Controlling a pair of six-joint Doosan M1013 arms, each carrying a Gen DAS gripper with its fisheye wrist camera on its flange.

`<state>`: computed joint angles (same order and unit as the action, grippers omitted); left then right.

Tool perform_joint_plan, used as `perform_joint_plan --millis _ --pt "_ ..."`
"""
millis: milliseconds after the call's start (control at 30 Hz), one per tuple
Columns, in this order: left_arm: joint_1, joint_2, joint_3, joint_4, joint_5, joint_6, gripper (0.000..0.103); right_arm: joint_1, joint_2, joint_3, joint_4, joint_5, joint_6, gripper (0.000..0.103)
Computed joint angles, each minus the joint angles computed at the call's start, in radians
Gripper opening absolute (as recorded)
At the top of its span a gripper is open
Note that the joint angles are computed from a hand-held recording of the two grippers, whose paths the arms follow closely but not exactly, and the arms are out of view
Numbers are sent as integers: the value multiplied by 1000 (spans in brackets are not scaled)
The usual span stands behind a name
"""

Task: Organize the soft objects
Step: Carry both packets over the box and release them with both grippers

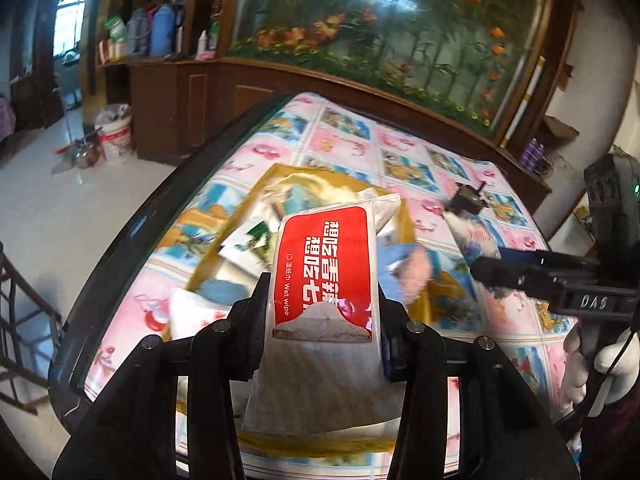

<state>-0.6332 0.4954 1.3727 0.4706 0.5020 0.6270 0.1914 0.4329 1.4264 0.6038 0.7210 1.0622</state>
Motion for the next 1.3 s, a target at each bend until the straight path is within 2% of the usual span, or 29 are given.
perform_joint_plan --millis 267,500,700,767,900,1000,1067,1133,1167,1200,1233,1267,1300 --pt "28 40 -24 -52 47 29 44 50 133 -198 -54 107 98 62" --pt "36 48 -17 -67 2 40 51 74 229 -324 -126 194 203 62" --pt "32 44 -19 -52 -5 25 54 93 222 -309 -174 158 201 68" --pt "26 38 -12 -11 -18 -3 54 95 219 -311 -173 155 182 70" --pt "7 13 14 165 -41 -157 54 84 184 -271 -105 90 139 72" --pt "-10 -5 30 318 -27 -302 54 68 150 -225 -21 41 92 73" --pt "-30 -15 39 472 23 -445 54 62 123 -190 13 2 73 73" --pt "-69 -23 49 682 159 -628 54 55 88 -139 69 -61 31 73" --pt "-89 -26 54 760 230 -694 58 51 65 -103 111 -104 -6 73" --pt "-105 -28 59 823 290 -745 76 50 38 -62 156 -158 -52 73" --pt "-122 -34 70 894 336 -806 87 50 14 -25 199 -213 -102 73" --pt "-135 -45 94 983 344 -885 103 53 -21 27 248 -296 -163 74" --pt "-139 -57 119 1053 327 -951 103 59 -47 68 289 -372 -214 77"
